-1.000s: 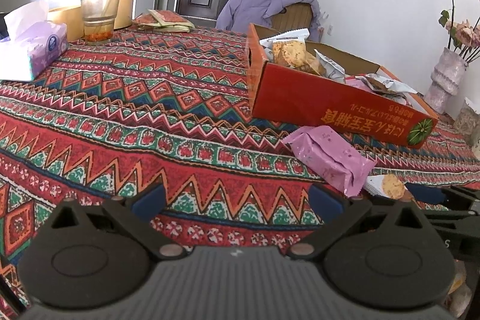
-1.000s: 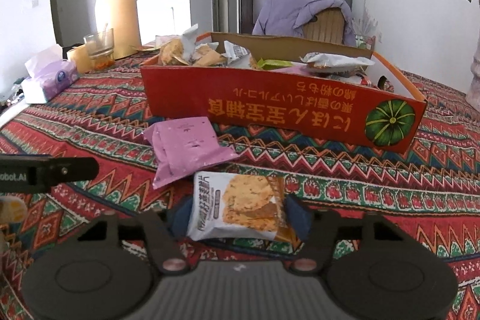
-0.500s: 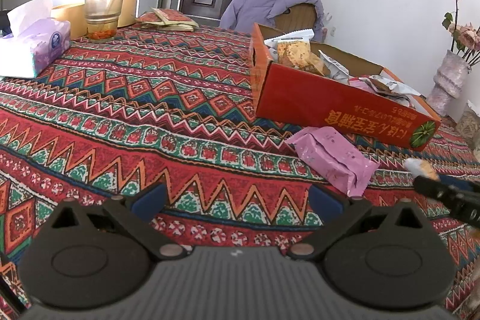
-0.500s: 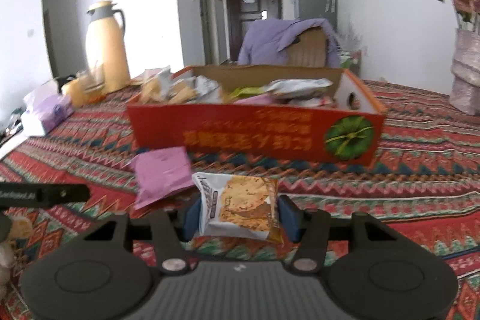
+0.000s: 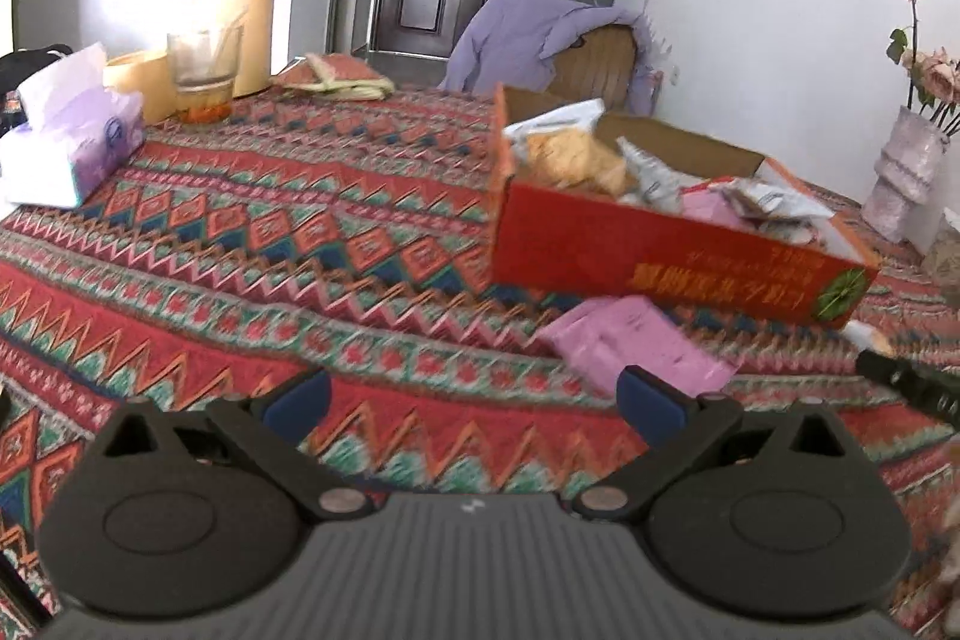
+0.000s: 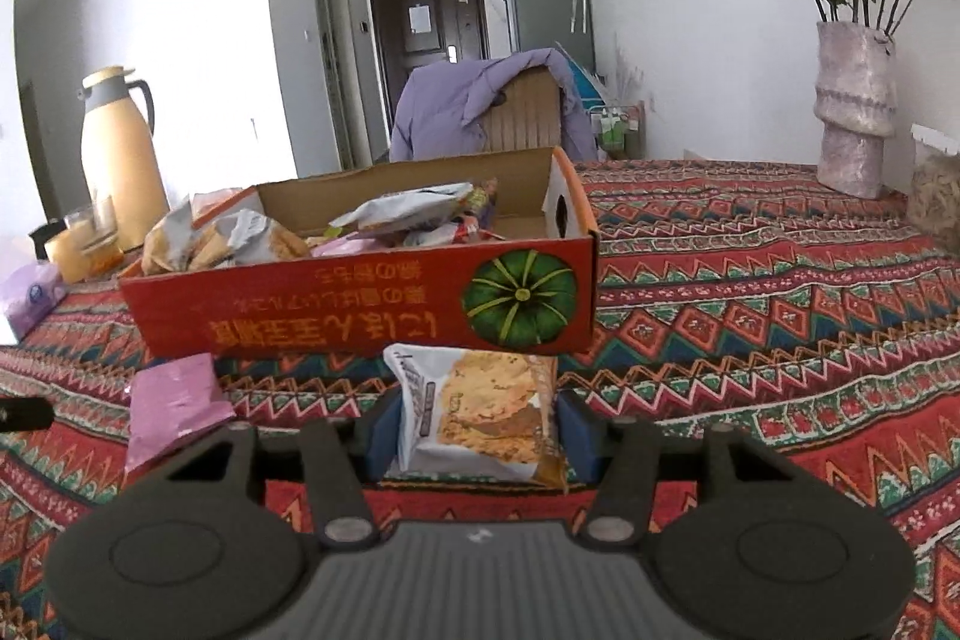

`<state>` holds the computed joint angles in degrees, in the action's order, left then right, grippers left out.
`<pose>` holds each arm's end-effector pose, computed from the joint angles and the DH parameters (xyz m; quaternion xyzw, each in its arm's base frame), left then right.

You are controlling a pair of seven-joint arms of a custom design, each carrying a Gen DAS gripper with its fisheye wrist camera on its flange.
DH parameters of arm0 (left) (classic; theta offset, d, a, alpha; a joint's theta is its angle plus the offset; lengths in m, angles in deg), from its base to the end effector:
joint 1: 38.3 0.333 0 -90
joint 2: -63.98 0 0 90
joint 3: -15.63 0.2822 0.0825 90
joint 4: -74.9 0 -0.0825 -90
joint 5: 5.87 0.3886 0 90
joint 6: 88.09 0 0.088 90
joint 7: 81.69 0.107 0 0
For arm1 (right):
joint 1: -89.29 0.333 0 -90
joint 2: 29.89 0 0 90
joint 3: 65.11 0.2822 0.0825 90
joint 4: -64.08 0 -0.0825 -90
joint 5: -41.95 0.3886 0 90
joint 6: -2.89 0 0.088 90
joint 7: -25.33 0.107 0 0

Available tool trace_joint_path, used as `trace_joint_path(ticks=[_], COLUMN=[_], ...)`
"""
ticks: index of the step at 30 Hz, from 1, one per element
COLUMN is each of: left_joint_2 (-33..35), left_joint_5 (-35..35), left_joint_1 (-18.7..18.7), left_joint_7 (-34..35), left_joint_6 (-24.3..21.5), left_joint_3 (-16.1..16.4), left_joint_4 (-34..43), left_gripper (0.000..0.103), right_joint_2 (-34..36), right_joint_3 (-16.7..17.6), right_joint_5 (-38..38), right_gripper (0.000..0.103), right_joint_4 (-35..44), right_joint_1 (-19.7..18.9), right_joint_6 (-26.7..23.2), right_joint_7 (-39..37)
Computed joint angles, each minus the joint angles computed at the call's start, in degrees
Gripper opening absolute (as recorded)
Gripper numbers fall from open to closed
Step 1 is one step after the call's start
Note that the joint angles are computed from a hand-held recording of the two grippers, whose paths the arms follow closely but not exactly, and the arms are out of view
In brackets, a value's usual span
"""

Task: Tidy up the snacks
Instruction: 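Grasp the pink wrapped packet with the left tool while the right tool holds the cookie packet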

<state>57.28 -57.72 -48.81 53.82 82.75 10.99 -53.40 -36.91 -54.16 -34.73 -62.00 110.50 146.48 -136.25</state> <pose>0.5428 -0.0910 0.4639 -0.5574 0.7004 -0.3945 0.2076 0.4602 0.2998 0.4394 -0.4996 0.7068 -0.3603 0.3479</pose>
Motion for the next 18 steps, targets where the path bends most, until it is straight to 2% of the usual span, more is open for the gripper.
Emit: trace_joint_path(ticks=[7, 10, 13, 14, 17, 18], left_joint_2=[3.69, 5.81, 8.17, 8.84, 10.62, 11.17], left_joint_5=[13.8, 24.94, 46.78, 51.63, 60.47, 65.86], left_joint_1=[0.36, 1.08, 1.64, 1.5, 0.63, -0.16], left_joint_7=[-15.61, -28.07, -50.4, -55.35, -64.41, -69.2], left_joint_6=[1.72, 3.2, 2.95, 2.4, 0.09, -0.73], left_joint_3=[-3.72, -5.2, -4.83, -4.46, -3.88, -3.06], left_joint_4=[3.3, 4.44, 6.01, 6.81, 9.33, 10.18], left_gripper=[0.103, 0.103, 0.103, 0.103, 0.103, 0.103], right_joint_2=[-0.36, -1.32, -1.75, -1.81, -1.88, -1.84], right_joint_3=[-0.14, -0.53, -1.13, -1.25, -1.27, -1.26], right_joint_5=[-3.89, -6.55, -8.61, -9.06, -10.05, -10.19], right_gripper=[0.055, 0.055, 0.055, 0.055, 0.056, 0.056], right_joint_4=[-1.08, -2.18, -2.9, -3.03, -3.22, -3.17], right_joint_1=[-0.14, -0.71, -1.6, -1.86, -2.3, -2.38], right_joint_6=[1.54, 4.11, 7.48, 8.27, 9.27, 9.37], right_joint_7=[5.05, 8.86, 12.32, 13.15, 14.71, 14.89])
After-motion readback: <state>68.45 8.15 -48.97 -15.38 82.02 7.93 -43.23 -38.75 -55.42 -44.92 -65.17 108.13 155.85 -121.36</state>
